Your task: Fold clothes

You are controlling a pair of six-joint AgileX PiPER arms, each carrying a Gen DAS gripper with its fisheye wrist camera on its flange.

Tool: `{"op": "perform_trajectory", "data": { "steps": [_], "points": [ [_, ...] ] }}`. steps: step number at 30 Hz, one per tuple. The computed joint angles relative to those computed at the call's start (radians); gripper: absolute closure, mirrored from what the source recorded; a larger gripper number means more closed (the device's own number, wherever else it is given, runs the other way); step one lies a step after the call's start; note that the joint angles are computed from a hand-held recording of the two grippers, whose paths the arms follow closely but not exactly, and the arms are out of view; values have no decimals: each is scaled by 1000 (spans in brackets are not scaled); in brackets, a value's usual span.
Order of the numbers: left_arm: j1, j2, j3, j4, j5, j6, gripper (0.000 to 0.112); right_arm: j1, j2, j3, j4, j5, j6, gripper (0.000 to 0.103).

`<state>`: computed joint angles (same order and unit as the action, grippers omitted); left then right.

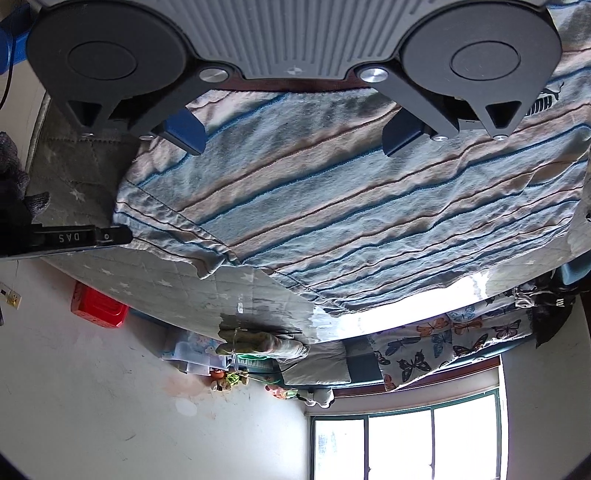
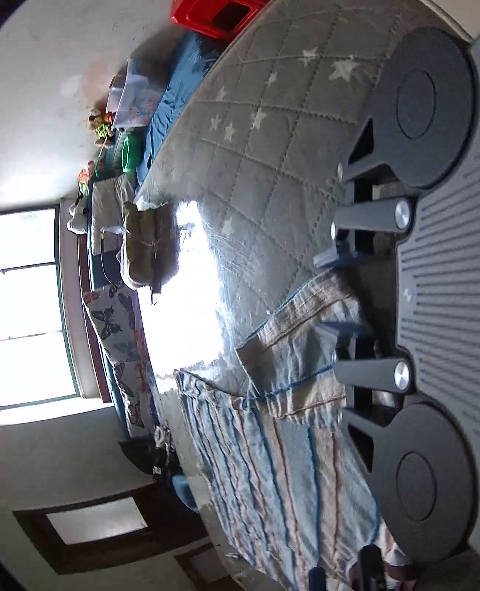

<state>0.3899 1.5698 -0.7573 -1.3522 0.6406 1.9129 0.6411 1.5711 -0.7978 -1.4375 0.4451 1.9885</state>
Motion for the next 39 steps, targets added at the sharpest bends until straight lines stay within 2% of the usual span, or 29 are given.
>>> {"op": "perform_trajectory", "data": {
  "steps": [4, 9, 16, 19, 21, 24, 28, 35, 39],
  "points": [
    [4, 5, 2, -3, -1, 6, 9, 9, -28, 9, -36, 4, 54, 92],
    [22, 8, 4, -14, 8, 13, 9, 51, -78, -20, -52, -7, 1, 93],
    [59, 10, -3, -24, 27, 11, 9, 98, -45, -146, -3, -131, -166, 92],
    [71, 7, 0, -20, 33, 11, 9, 103, 14, -207, 109, -197, -311, 92],
    [79, 8, 1, -18, 36, 10, 9, 101, 48, -237, 242, -241, -459, 91],
    [84, 11, -3, -17, 31, 4, 9, 105, 80, -266, 451, -268, -686, 86],
    [82, 18, -15, -17, 24, -11, 9, 92, 77, -278, 602, -286, -846, 85],
    [33, 19, -23, -28, -5, -28, 9, -16, 190, -414, 933, -221, -1267, 85],
    [-22, 22, -25, -62, -60, -7, 9, -38, 286, -516, 982, -193, -1369, 85]
  ]
}}
